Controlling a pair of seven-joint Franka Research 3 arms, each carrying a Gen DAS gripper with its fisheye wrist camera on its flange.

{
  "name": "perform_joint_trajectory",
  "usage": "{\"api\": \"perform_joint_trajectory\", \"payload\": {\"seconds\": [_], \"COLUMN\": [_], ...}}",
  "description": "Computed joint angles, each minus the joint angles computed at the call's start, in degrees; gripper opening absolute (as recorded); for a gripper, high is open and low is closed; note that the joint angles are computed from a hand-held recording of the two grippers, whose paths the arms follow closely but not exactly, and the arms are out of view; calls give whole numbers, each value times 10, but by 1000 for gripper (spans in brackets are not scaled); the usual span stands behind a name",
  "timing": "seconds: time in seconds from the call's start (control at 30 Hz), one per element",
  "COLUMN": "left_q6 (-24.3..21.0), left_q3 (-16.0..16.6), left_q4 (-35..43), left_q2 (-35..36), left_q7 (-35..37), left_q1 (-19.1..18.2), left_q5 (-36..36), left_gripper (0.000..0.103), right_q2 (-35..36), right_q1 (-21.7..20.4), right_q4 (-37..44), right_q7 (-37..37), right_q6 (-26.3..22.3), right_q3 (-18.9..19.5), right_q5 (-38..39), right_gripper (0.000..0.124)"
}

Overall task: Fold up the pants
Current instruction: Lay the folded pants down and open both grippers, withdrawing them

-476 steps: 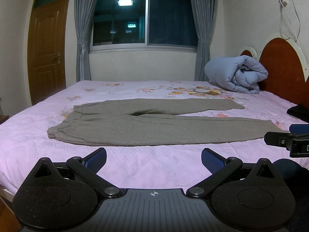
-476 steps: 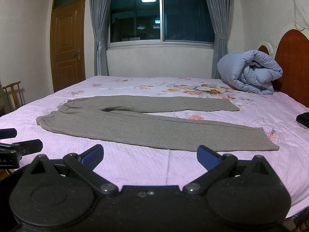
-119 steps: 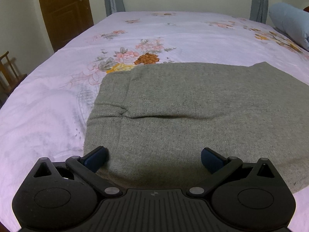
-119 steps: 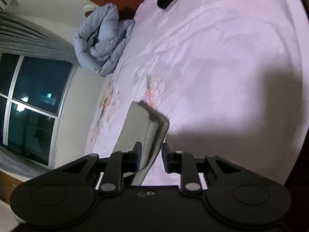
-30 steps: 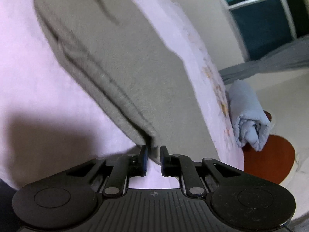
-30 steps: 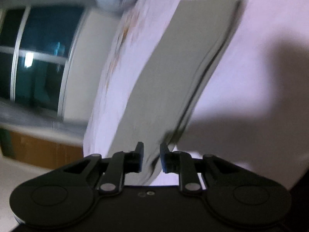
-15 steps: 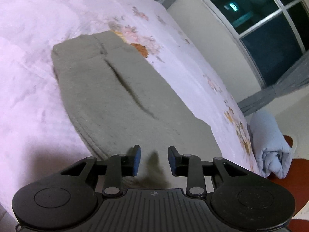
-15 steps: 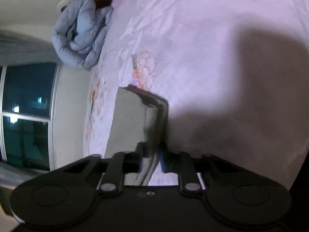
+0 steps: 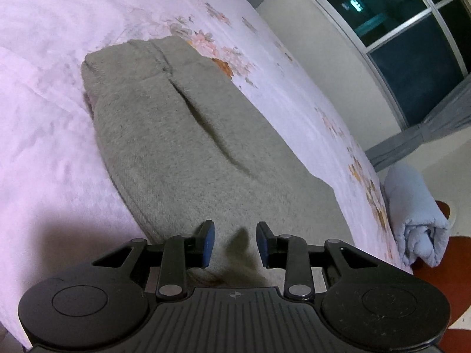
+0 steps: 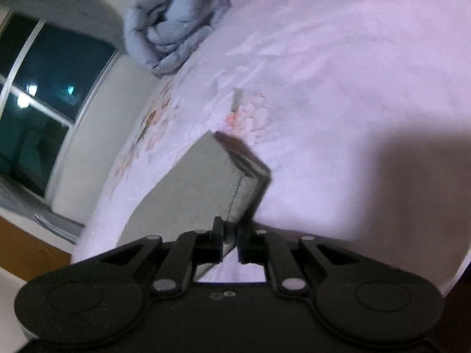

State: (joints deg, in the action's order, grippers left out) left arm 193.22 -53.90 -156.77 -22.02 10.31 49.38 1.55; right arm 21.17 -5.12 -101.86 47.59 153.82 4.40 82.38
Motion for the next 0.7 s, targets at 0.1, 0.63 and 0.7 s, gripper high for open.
{"api": "perform_joint_trajectory", "payload": {"seconds": [0.1, 0.63, 0.7], "left_q6": [-10, -85, -72], "left_q3": [38, 170, 175], "left_q4": [-2, -111, -108], "left_q2": [7, -150, -142], "left_q7": [20, -53, -59], "left_q1": [-32, -119, -98], "left_q5": [12, 93, 108], "left_gripper": [32, 39, 39], "right_q2": [4, -85, -80], "right_q1": [-8, 21, 37], "right_q4": [5, -68, -57], "right_q7": [34, -43, -25], "right_q6": [-13, -92, -104], "right_q3": [-1, -18, -16], "right_q5": [16, 95, 65], "right_gripper": [0, 17, 17]}}
